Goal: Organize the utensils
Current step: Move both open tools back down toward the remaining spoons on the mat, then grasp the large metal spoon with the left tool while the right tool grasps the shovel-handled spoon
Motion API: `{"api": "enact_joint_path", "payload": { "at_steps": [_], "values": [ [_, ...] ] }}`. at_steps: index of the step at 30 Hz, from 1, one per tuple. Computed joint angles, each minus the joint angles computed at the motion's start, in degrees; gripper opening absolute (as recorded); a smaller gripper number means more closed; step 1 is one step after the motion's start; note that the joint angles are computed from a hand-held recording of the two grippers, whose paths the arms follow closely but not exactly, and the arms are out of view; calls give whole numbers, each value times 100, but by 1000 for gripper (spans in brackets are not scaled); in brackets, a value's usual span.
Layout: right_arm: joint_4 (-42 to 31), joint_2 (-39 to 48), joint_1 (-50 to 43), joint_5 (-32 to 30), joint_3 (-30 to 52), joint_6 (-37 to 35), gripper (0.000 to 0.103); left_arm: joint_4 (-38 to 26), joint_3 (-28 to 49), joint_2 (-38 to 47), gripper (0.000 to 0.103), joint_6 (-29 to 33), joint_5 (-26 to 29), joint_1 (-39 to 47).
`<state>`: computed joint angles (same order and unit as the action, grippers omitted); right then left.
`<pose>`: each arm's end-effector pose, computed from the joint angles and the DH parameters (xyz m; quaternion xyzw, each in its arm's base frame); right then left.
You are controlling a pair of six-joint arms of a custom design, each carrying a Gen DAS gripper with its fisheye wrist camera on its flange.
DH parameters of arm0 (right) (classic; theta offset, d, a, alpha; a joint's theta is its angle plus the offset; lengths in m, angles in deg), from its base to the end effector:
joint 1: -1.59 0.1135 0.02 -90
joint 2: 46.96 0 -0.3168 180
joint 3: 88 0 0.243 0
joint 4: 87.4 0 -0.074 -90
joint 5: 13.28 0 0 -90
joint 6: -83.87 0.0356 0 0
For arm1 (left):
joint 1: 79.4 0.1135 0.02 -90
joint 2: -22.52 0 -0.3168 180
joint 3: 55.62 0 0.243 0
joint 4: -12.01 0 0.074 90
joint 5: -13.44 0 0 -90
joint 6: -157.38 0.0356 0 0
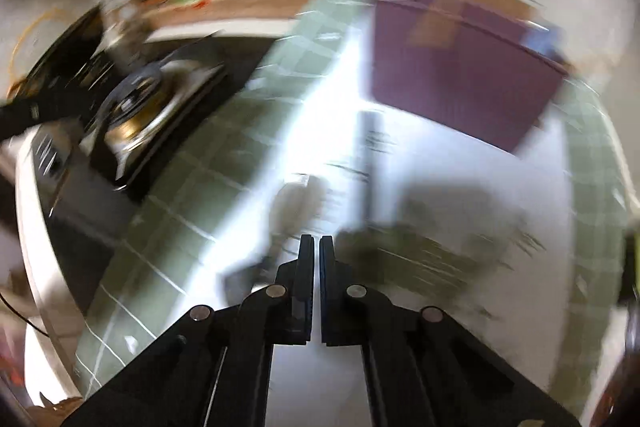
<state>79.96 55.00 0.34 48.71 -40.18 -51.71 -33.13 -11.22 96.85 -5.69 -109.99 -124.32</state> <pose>0.2699 0.0108 0.1296 -0.4037 0.8618 0.1399 0.2734 0.1355 -0.1074 0.1971 -0.2672 0.9120 0.0402 0.3085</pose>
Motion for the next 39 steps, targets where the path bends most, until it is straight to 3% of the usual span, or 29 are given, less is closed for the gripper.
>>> {"api": "enact_joint_path", "payload": {
  "at_steps": [5, 9, 13, 20, 21, 23, 25, 30, 39],
  "values": [
    [-939, 150, -1086, -269, 679, -373, 0, 1011, -124, 519, 61, 574, 531, 304],
    [-680, 269, -1242, -231, 596, -405, 0, 2040, -261, 1107, 61, 695, 1081, 329],
    [-526, 406, -1350, -132, 645, -254, 1, 3121, -61, 1988, 61, 1368, 1490, 214],
    [-557, 427, -1901, -186, 818, -598, 10, 2941, 821, 3189, 59, 1560, 1741, 679],
    [-555, 445, -1954, -172, 840, -610, 13, 2926, 884, 3299, 55, 1544, 1769, 734],
    [-520, 510, -2052, -188, 869, -617, 27, 3199, 819, 3328, 33, 1501, 1801, 768],
    [-555, 596, -2090, -194, 939, -642, 28, 3163, 795, 3240, 32, 1486, 1713, 728],
    [-643, 758, -1910, -177, 1077, -420, 28, 3135, 235, 2296, 32, 1133, 1267, 423],
    [-252, 557, -609, -45, 422, 63, 31, 1866, -345, 378, 32, 13, 245, -215]
  ]
}}
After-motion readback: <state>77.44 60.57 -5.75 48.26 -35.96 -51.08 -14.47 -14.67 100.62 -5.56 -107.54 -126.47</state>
